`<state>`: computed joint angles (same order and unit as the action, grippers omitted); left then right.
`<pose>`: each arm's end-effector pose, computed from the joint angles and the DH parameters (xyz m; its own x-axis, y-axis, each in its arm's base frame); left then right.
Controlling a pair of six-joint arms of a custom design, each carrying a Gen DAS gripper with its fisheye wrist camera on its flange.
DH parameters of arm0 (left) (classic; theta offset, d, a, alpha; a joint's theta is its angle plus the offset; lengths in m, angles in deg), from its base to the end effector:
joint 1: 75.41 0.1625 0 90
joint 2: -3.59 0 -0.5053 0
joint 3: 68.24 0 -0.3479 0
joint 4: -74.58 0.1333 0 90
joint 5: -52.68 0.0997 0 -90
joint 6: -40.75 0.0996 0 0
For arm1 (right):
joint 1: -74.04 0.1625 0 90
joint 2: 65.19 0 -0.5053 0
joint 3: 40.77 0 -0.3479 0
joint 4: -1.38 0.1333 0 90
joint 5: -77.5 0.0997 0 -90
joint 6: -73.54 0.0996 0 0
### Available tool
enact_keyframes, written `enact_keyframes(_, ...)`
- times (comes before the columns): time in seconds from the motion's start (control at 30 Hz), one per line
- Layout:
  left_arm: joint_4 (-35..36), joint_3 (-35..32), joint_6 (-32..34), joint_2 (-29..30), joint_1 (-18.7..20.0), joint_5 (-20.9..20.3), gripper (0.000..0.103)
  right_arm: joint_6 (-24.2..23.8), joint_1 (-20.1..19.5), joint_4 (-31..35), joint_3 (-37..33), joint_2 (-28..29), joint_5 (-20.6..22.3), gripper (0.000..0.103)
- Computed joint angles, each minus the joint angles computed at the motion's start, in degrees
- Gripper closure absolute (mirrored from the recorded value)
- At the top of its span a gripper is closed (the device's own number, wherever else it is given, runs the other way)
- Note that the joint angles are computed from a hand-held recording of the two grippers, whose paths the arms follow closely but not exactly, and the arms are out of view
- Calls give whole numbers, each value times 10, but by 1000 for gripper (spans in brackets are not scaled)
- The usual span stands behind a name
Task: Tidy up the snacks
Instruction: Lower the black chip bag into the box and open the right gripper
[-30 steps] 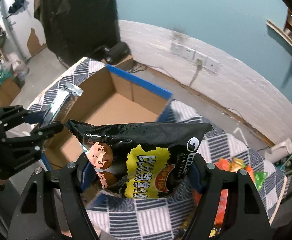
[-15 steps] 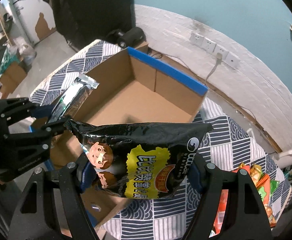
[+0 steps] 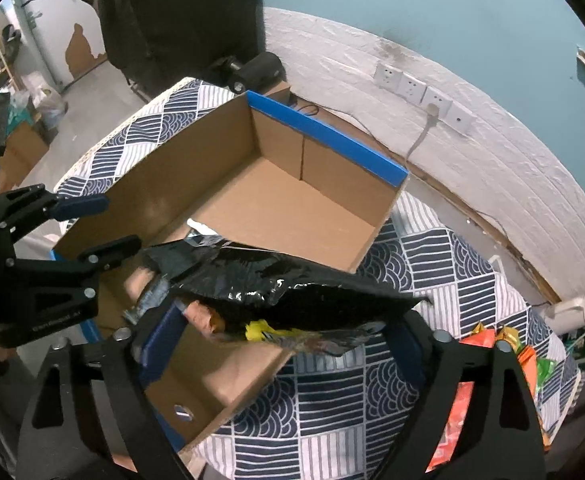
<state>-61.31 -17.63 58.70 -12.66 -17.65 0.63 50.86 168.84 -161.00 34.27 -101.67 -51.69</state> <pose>-0.3079 -0.8529 0.0505 -0.5358 0.5567 -0.6348 0.7230 0.6908 -0.0044 0.1374 -0.7954 0.2374 -0.7130 -0.0557 0.6990 -0.3733 0.8740 -0.3111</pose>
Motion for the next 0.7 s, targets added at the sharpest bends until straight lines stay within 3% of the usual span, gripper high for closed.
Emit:
enact_keyframes(0.3, -15, 17, 13, -3, -9, 5, 47, -9, 0, -29, 31, -17, 3, 11)
enact_keyframes(0.7, -2, 21, 11, 2, -25, -5, 46, 20, -19, -83, 95, -74, -1, 11)
